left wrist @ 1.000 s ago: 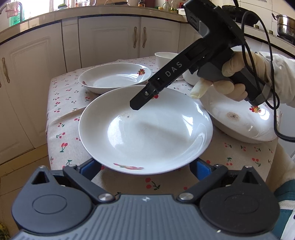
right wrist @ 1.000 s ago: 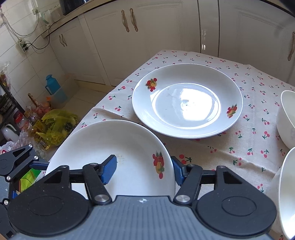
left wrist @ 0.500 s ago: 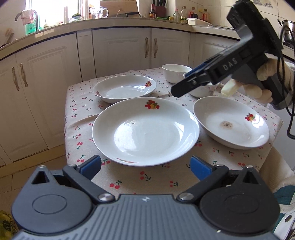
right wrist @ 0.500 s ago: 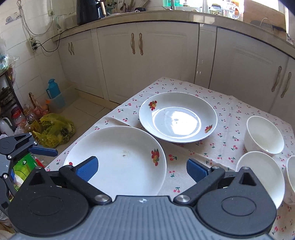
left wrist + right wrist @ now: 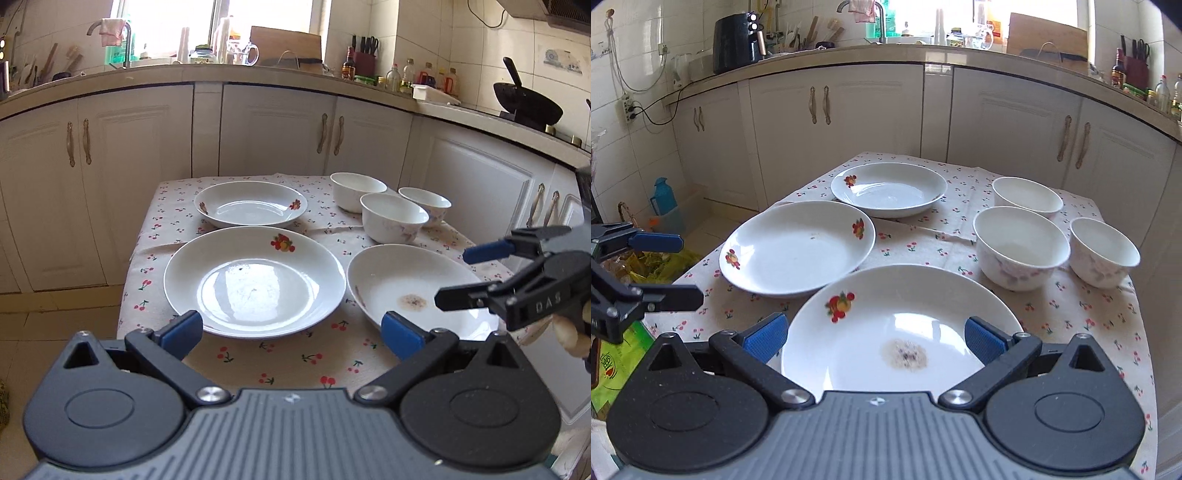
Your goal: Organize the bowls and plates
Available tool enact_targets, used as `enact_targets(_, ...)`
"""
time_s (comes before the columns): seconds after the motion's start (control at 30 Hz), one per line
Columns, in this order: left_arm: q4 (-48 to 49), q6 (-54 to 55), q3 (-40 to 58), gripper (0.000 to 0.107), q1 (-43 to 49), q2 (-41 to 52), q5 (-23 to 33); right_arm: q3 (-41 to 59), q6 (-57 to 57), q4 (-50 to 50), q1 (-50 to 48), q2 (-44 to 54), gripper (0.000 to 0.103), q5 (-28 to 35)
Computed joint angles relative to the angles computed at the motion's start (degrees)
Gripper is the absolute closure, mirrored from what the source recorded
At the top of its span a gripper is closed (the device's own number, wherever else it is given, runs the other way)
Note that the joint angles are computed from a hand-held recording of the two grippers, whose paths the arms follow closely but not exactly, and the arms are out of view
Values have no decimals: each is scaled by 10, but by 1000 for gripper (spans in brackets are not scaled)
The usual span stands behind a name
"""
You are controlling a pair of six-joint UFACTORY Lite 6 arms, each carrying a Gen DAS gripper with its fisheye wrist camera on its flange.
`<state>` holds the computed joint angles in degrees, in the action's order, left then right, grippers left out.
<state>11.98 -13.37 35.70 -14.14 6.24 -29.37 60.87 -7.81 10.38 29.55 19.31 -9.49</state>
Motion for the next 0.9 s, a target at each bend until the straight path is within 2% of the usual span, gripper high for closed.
enact_targets(0.17,-100,77,4,5,-53,0,21,-121,27,-22,-6,-75,0,-54)
enact_targets(0.3,-173,147,7,5,-90,-2,33,-181,-5,1,-6,-108,0,-84)
enact_targets(0.43,-176,147,22,5,-102,5,51,-215,68,-81,-24,-110,0,-101)
enact_targets(0.67,-203,181,74,5,-113,40,96,-207,94,-113,-37,-59,0,-125)
enact_targets(0.9,-92,110,151,5,-107,89,154,-176,92,-129,-48,-11,0,-137)
